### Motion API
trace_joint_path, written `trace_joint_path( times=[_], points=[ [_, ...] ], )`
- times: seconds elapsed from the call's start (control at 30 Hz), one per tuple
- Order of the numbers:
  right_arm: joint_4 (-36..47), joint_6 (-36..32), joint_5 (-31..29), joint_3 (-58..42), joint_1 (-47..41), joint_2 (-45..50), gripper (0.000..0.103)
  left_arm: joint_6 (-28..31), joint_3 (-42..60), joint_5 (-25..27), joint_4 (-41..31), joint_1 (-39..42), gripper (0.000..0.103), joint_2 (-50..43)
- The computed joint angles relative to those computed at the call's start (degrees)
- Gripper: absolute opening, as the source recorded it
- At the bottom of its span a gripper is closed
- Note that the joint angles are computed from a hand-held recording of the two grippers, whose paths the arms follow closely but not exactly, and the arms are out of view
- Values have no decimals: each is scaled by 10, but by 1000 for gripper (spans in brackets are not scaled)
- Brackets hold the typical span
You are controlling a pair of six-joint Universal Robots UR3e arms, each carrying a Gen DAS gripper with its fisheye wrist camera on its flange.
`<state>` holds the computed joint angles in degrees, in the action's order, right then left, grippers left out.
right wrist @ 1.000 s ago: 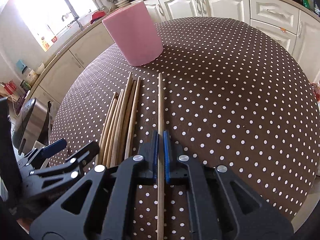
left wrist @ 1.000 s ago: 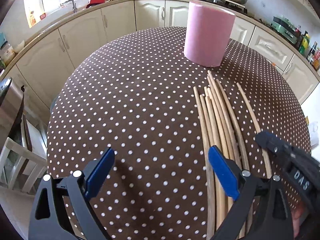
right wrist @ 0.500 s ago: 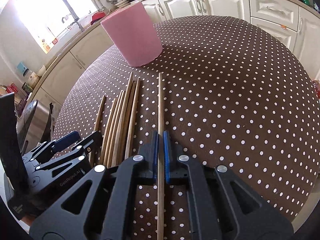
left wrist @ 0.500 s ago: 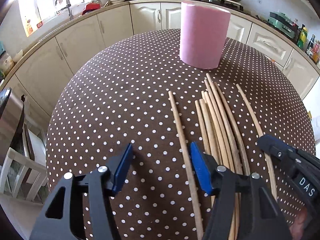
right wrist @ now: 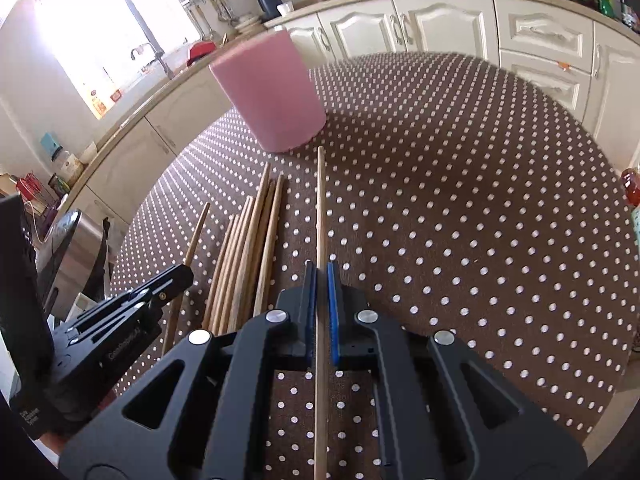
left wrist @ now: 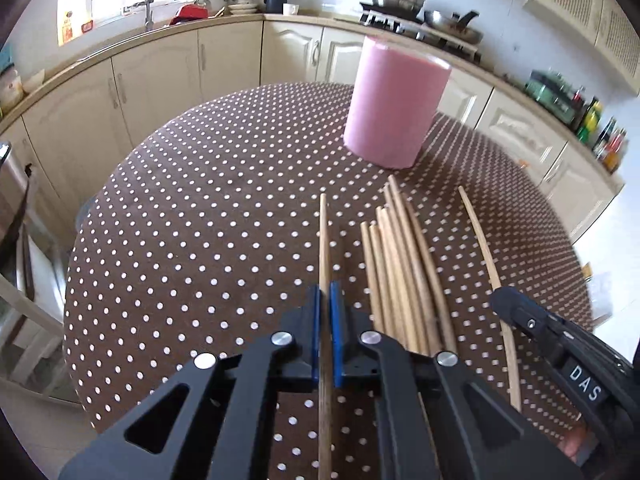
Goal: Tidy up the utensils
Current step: 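Lift both held chopsticks upright and carry them over the pink cup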
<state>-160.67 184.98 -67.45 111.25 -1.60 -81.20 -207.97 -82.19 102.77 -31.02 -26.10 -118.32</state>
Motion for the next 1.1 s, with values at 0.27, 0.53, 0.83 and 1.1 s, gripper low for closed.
trace_joint_path(
  times=[0.27, 0.53, 0.83, 1.1],
  points=[
    [-72, -3, 26, 47, -22, -66, 6, 13, -64, 5, 113, -13, 6, 44],
    [-104, 0, 2, 28, -15, -98, 6, 24, -68, 52, 220, -35, 6, 68],
    [-138, -2, -17, -14, 3, -106, 6, 75, -34, 81, 310, -52, 6, 84],
    [-158, -6, -28, -57, 19, -104, 6, 112, -1, 41, 364, -41, 6, 70]
  ],
)
